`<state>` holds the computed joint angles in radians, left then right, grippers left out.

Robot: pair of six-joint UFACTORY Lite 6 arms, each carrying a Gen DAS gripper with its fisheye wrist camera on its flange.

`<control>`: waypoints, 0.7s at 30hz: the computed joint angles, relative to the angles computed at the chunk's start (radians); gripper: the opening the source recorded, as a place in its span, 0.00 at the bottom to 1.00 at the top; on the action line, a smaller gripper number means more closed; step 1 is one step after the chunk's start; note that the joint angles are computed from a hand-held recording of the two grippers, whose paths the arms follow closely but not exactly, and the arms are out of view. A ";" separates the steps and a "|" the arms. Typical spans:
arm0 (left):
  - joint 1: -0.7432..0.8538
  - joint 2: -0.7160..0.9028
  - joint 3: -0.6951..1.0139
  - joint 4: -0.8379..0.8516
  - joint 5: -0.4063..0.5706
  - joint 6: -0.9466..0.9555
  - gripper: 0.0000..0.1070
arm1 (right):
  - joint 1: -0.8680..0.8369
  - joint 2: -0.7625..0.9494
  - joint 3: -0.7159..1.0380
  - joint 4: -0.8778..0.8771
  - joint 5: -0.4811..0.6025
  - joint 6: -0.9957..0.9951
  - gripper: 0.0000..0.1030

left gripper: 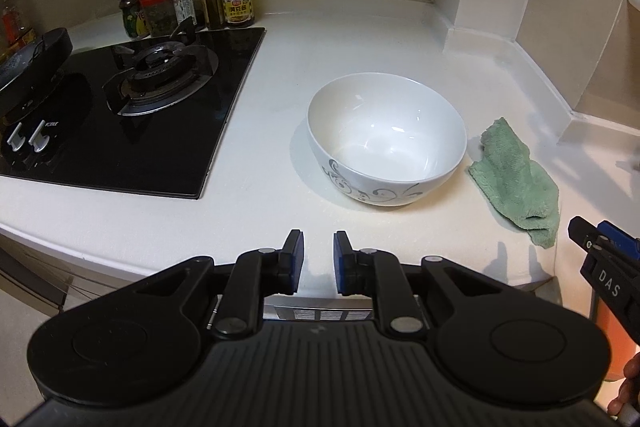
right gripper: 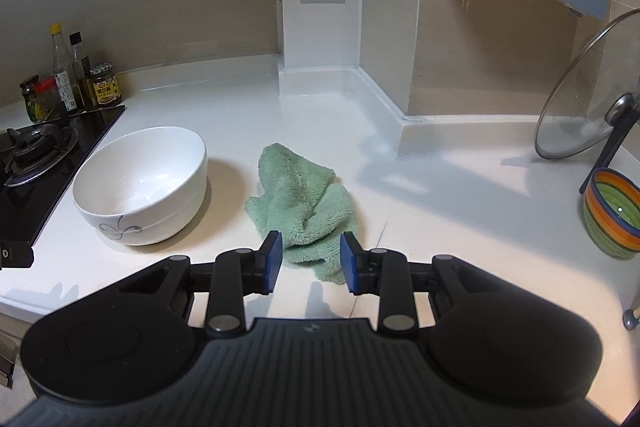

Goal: Clean bowl
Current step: 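Move both tools toward the green towel and white bowl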

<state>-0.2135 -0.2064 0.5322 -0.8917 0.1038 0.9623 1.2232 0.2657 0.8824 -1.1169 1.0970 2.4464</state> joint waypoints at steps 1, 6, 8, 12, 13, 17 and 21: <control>0.000 0.001 -0.001 -0.005 0.000 0.005 0.17 | -0.001 0.001 0.003 0.002 0.001 -0.003 0.26; 0.005 -0.009 -0.016 -0.028 0.003 0.026 0.17 | 0.005 0.009 0.016 0.019 0.008 -0.024 0.26; 0.005 -0.017 -0.023 -0.013 0.004 0.012 0.17 | 0.007 0.009 0.017 0.023 0.007 -0.027 0.26; 0.012 -0.029 -0.036 -0.008 0.005 0.013 0.17 | 0.011 0.012 0.020 0.022 0.005 -0.030 0.26; 0.015 -0.031 -0.038 -0.007 0.005 0.014 0.17 | 0.011 0.013 0.021 0.021 0.003 -0.030 0.26; 0.038 -0.015 -0.032 -0.060 0.010 0.073 0.17 | 0.006 0.025 0.029 0.015 -0.007 -0.034 0.26; 0.061 0.014 -0.013 -0.132 0.015 0.152 0.17 | -0.014 0.043 0.040 0.001 -0.027 -0.042 0.26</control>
